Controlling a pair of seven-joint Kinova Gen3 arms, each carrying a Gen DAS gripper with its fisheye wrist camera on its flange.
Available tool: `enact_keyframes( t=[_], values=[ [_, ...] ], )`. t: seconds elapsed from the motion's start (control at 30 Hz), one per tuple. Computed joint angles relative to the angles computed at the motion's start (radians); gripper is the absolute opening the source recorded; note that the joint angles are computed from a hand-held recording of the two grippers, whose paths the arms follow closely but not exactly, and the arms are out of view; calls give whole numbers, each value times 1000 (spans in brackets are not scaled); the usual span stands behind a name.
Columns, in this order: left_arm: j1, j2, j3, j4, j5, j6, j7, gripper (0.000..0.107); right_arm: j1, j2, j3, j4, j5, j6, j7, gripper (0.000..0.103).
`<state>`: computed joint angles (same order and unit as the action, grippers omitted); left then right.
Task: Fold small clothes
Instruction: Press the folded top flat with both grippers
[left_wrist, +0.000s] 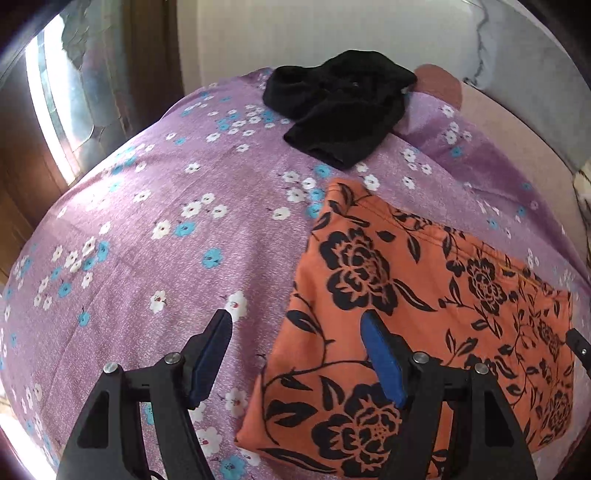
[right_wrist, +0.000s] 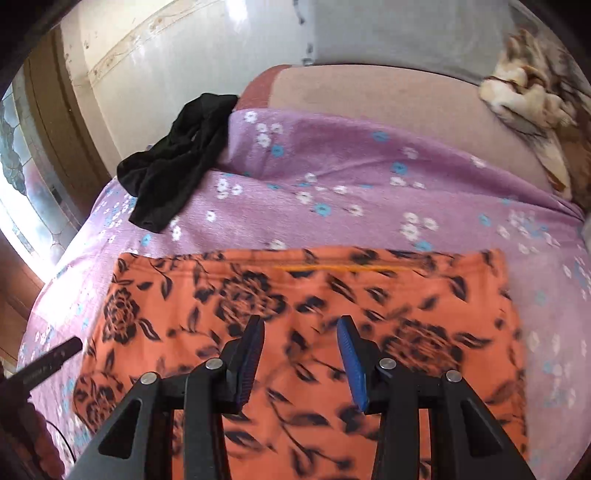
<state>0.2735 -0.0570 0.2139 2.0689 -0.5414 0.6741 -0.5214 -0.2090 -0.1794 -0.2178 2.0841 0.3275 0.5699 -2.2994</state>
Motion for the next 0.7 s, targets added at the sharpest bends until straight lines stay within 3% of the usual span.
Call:
enact_keyframes(
  t=[0.13, 0.2, 0.27, 0.33, 0.43, 0.5, 0.57, 0.7],
  values=[
    [42, 68, 19, -22, 26, 16, -58, 75, -49, -163, 183, 135, -74, 67, 82, 44],
    [103, 129, -26, -34, 17, 50, -59, 77, -47, -184, 276, 180, -149, 97, 156, 44],
    [188, 122, -99, -36, -3, 75, -46, 83, -47, -218, 369, 246, -230, 88, 228, 42],
    [210, 74, -141, -17, 43, 64, -69, 83, -83, -309, 461, 291, -290, 68, 283, 43],
    [173, -48, -170, 55, 165, 17, -142, 83, -176, -441, 589, 302, -295, 102, 272, 46],
    [209, -109, -245, 95, 246, -1, -191, 83, -208, -508, 681, 314, -357, 104, 311, 55],
    [255, -156, -327, 130, 328, -34, -249, 83, -248, -550, 774, 338, -437, 88, 334, 59],
    [264, -249, -402, 199, 483, -79, -371, 81, -343, -564, 959, 402, -599, 24, 406, 60]
  ],
)
